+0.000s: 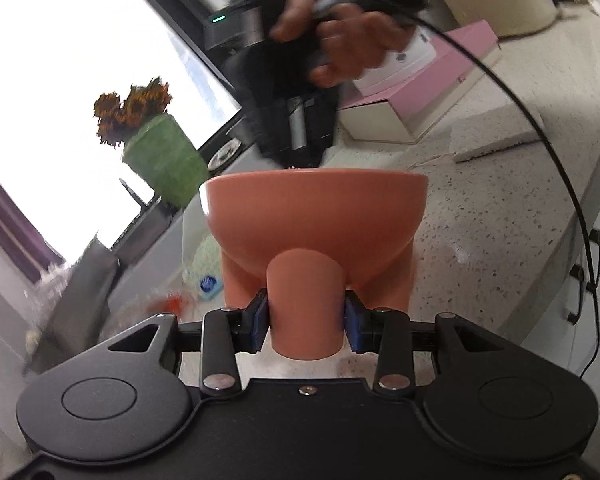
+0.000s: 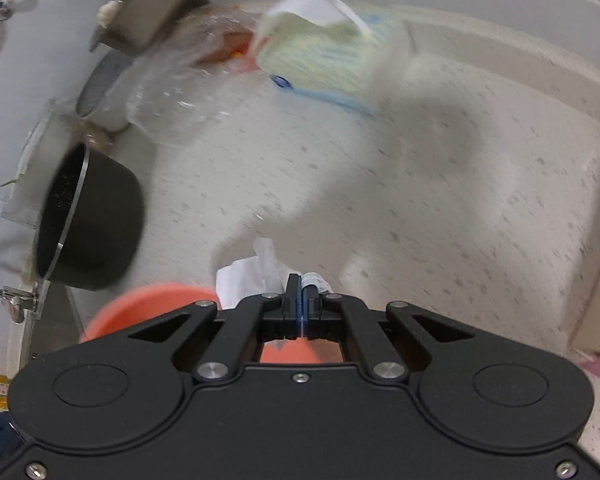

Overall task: Clean bowl
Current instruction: 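Hold the bowl by its foot with the left tool while the right tool wipes its outer wall, then hold the bowl with the left tool while the right tool wipes inside with tissue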

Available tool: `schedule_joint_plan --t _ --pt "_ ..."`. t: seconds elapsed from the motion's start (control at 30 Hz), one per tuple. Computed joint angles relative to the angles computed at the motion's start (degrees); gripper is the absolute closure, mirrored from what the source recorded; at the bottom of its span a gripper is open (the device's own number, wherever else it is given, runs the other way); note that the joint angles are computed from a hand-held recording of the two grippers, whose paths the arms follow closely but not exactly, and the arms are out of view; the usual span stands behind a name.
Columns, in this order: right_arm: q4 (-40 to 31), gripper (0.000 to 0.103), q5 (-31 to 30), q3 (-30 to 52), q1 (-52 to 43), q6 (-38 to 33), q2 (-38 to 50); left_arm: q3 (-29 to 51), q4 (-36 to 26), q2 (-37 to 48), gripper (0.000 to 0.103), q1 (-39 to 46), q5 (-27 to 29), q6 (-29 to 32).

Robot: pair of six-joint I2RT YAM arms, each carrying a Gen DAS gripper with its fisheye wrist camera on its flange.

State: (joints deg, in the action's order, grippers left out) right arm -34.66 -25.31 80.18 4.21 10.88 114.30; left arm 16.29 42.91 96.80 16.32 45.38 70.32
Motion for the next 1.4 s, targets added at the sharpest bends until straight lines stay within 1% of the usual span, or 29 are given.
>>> schedule_joint_plan --t 0.1,0.17,0.2,0.23,0.27,0.37,0.53,0.6,0.7,0.77,0.87,0.93,1.0,1.03,1.07,1.13,1.17,1.27,1.3,1.33,1.37,1.4 --pt "0.3 0.102 -0.2 -3.8 -0.8 -1.5 -2.0 1.7 -3.7 -0.7 0.066 -0.3 -1.9 -2.6" --pt "1.1 0.102 -1.0 -7.9 -1.4 -2.7 -4.4 2.6 -5.7 -1.1 0.066 -0.3 -2.5 -3.6" --pt "1.0 0.102 -1.0 -8.1 -1.4 -2.7 -4.7 3.3 -7.1 -1.4 0.066 -0.4 -3.0 -4.4" --pt "1.3 0.102 -0.8 -10.7 -1.3 -4.3 -6.3 3.9 -8.5 -1.6 0.066 -0.5 -3.5 -5.3" --pt "1.0 0.102 -0.7 -10.7 -1.2 -4.4 -6.4 4.7 -10.1 -1.7 0.066 -0.7 -4.2 -6.1" --pt "1.0 0.102 -1.0 -15.3 -0.2 -6.0 -10.0 7.1 -14.1 -1.5 0.066 -1.0 -5.7 -8.0" --pt "0.7 0.102 -4.1 -18.8 2.0 -6.9 -15.3 8.7 -16.7 -1.1 0.065 -1.0 -7.0 -8.9" --pt "0.0 0.102 -3.9 -19.3 3.0 -7.4 -17.0 9.6 -18.2 -0.8 0.065 -1.5 -8.2 -10.0" --pt "-0.4 0.102 -5.5 -19.8 3.8 -7.5 -19.0 11.3 -21.1 -0.2 0.063 -2.1 -10.2 -11.5" --pt "-0.3 0.102 -6.6 -20.0 4.3 -6.8 -20.4 11.8 -21.2 0.4 0.062 -2.7 -11.5 -12.5" --pt "0.0 0.102 -7.8 -19.3 5.1 -5.1 -21.4 12.0 -20.6 1.2 0.060 -3.6 -13.2 -13.4" --pt "0.6 0.102 -9.1 -17.9 5.7 -3.6 -21.4 12.0 -20.0 1.3 0.056 -4.1 -14.1 -13.6" --pt "1.7 0.102 -10.4 -15.9 6.7 -1.7 -21.0 11.4 -18.1 1.1 0.039 -4.6 -15.8 -14.3" --pt "2.7 0.102 -10.6 -14.6 7.4 -0.8 -20.6 11.4 -17.9 1.1 0.037 -4.6 -16.0 -14.2" --pt "3.2 0.102 -9.5 -13.9 8.1 -0.6 -20.0 11.2 -18.2 0.7 0.036 -4.0 -15.1 -13.1" --pt "4.1 0.102 -7.3 -12.3 9.3 -0.2 -18.7 11.0 -18.6 0.3 0.028 -3.6 -14.3 -12.7" --pt "4.8 0.102 -5.8 -10.7 10.2 0.9 -16.4 10.6 -18.8 -0.3 0.022 -3.5 -14.2 -12.4" --pt "6.5 0.102 -1.5 -7.4 12.2 2.2 -11.3 9.0 -19.2 -2.6 0.020 -3.1 -13.8 -11.8" --pt "5.5 0.101 0.2 -4.5 13.5 2.5 -8.0 8.7 -19.4 -3.2 0.020 -2.8 -13.5 -12.1" --pt "5.2 0.101 0.1 -3.5 13.9 2.7 -6.8 8.3 -20.0 -4.2 0.020 -2.1 -12.6 -12.6" --pt "4.3 0.101 0.9 -0.5 15.7 2.4 -3.2 8.0 -20.4 -4.9 0.020 -1.6 -12.0 -13.0" --pt "3.9 0.101 2.3 0.3 16.4 1.6 -2.3 7.7 -20.3 -5.5 0.019 -1.4 -11.7 -13.2"
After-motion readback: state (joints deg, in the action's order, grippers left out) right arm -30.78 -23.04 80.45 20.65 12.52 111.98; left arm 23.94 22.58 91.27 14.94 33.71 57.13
